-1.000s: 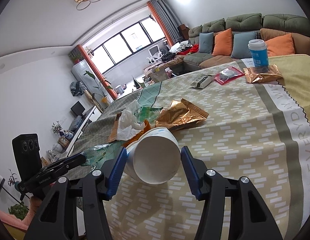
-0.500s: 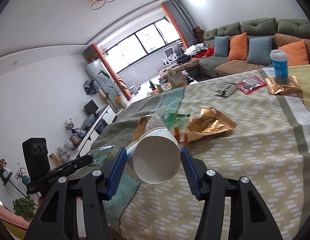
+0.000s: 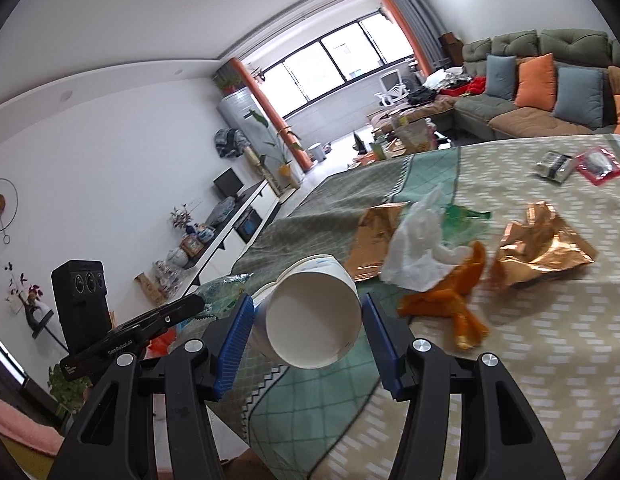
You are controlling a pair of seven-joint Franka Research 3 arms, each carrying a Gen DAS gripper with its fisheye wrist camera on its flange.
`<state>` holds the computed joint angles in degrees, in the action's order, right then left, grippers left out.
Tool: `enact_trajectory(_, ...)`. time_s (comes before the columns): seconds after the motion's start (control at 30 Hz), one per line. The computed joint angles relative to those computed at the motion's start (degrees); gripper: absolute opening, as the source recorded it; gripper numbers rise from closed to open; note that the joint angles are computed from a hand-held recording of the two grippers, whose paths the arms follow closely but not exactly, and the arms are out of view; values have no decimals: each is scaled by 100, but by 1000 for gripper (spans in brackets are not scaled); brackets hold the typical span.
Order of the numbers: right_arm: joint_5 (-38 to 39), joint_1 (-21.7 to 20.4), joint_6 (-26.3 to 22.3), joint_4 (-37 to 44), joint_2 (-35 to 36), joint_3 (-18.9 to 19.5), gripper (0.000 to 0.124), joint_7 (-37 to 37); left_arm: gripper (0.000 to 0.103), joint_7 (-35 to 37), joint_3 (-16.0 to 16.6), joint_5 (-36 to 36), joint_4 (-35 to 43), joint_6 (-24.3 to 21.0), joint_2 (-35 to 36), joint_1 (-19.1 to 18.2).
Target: Collect trash
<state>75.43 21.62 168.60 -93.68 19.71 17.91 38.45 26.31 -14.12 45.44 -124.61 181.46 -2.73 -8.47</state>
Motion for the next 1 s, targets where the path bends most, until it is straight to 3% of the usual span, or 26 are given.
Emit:
enact_trajectory(0.33,-787,84,-402,635,518,66,56,513,27,-1064,-241,909,-282,-170,-481,575)
enact_trajectory(0.57,-1149,85,-592,940,775,172,56,757,27,-1379,-359,1116,-474,-237,-724,864)
enact_trajectory(1.0,-2364,310,-1204,2306,1698,210,56,1498,27,-1784,-518,1233,-853,-431,-1242,1332)
